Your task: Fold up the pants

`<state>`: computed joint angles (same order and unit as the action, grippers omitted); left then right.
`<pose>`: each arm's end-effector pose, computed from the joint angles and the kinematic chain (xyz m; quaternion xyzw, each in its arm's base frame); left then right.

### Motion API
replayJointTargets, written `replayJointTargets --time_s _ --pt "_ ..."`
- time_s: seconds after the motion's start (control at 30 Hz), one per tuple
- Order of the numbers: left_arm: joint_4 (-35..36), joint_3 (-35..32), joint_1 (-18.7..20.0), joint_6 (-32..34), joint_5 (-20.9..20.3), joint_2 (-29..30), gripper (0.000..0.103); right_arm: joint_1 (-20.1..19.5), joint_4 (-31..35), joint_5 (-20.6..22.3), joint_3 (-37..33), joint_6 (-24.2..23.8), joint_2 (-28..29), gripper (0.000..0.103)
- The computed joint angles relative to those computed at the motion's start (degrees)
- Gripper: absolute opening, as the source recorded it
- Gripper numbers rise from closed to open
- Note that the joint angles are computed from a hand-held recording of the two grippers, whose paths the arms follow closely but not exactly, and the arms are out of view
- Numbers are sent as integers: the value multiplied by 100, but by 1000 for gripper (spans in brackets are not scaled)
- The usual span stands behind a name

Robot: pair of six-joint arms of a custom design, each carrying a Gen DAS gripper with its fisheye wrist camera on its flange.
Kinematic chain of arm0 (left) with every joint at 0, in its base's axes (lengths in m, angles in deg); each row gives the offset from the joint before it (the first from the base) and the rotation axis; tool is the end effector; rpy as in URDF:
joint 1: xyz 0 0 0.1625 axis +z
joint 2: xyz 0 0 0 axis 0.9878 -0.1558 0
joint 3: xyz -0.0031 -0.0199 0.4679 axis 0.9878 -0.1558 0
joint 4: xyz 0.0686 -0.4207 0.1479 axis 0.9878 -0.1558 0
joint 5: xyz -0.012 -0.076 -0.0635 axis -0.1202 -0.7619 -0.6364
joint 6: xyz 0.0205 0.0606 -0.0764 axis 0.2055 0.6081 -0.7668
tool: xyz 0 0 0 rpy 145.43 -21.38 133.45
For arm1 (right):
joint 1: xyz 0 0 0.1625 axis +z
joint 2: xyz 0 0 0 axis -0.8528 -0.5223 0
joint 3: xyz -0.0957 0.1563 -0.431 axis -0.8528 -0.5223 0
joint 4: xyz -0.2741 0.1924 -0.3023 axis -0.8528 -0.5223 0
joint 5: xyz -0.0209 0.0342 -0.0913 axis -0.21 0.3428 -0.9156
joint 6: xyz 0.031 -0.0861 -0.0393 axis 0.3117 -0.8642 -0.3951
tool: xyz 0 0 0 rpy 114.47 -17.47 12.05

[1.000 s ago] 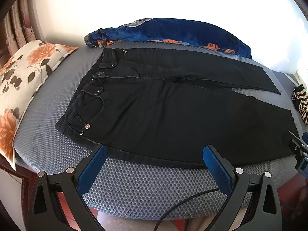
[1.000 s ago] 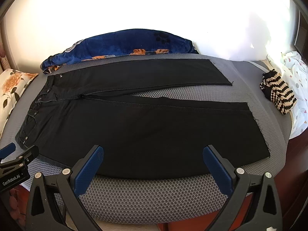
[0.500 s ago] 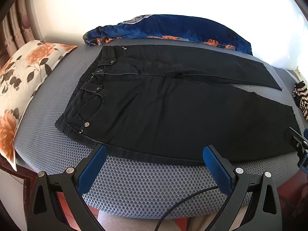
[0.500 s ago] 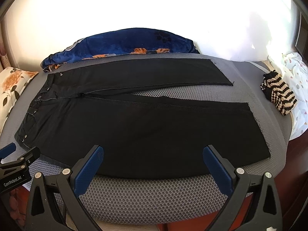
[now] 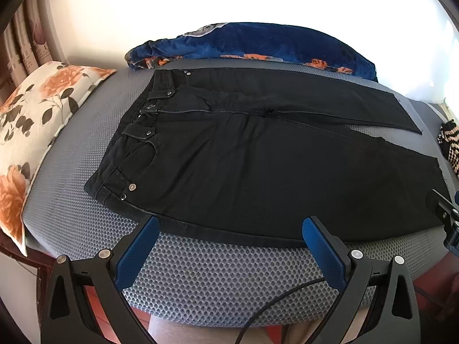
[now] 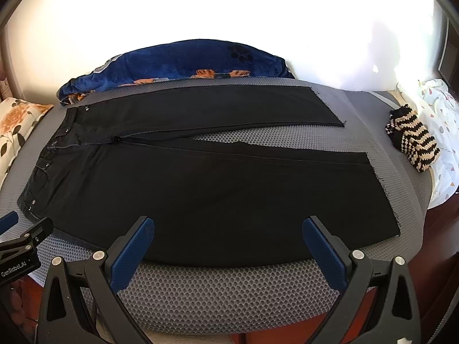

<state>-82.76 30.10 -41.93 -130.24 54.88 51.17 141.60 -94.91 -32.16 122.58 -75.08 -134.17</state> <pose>-0.3526 -0.5709 -0.0369 -0.1032 0.8245 -0.3520 0.4309 0.0143 -0.6858 0.3534 0.2896 -0.8784 0.2099 0.3171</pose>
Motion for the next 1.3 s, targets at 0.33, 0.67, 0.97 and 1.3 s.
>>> replayJointTargets --time_s 0.33,0.67,0.97,1.3 --pt "64 -48 38 48 27 3 99 3 42 -33 -40 23 60 103" --pt "99 -46 111 111 215 -103 99 23 25 -28 -144 4 177 102" --pt "122 -69 345 419 501 -373 99 118 418 160 -563 -67 426 96" --pt "-1608 330 927 2198 942 -1089 79 269 1637 764 -1620 97 980 84"
